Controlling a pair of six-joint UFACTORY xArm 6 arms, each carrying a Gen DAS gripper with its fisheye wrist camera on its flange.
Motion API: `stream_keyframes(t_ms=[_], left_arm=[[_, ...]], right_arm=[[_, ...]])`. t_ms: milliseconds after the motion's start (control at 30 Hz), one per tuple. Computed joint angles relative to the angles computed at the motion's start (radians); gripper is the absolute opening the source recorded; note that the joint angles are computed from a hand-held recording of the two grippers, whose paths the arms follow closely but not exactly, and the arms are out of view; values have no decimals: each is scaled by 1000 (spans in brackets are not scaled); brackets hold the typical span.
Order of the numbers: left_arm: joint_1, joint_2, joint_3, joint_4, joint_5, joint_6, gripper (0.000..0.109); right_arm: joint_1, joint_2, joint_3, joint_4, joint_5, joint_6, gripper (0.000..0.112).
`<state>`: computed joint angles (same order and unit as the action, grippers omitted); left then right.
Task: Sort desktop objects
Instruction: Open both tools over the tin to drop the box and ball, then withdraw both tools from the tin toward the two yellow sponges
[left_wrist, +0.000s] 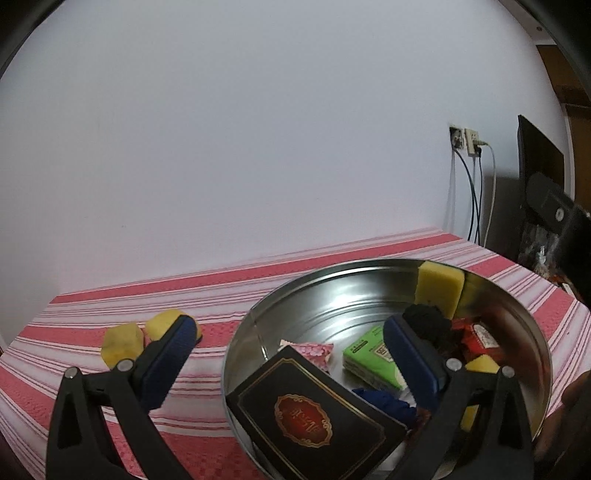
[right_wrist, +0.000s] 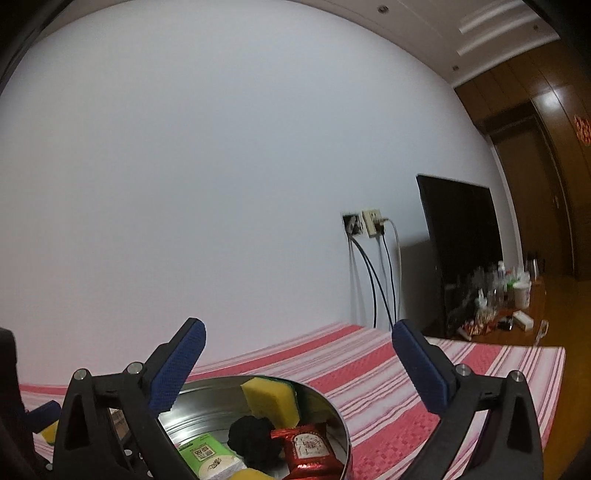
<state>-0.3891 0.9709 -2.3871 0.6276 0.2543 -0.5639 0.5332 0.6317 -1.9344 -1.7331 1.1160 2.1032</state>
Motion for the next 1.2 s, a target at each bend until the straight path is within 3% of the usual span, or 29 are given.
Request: stream_keyframes(t_ms=[167,267,500,700,900,1200], left_arm=[[12,-19,34,45,-43,-78,102],[13,-22,46,-49,-50,-1,102],[15,-46,87,-146,-35,77,102],[28,-91,162,-116,-68,43,102],[52,-128,218,2,-95,-75,102],[84,-170,288,9,-113,-75,102]], right_arm=[[-1,-35,54,13,7,93,103],[-2,-57,89,10,4,143,103],[15,-41,64,34,36,112,103],[31,-26,42,29,41,93,103],[48,4,-4,33,47,46,103],[62,53,-85,75,24,-29,103]])
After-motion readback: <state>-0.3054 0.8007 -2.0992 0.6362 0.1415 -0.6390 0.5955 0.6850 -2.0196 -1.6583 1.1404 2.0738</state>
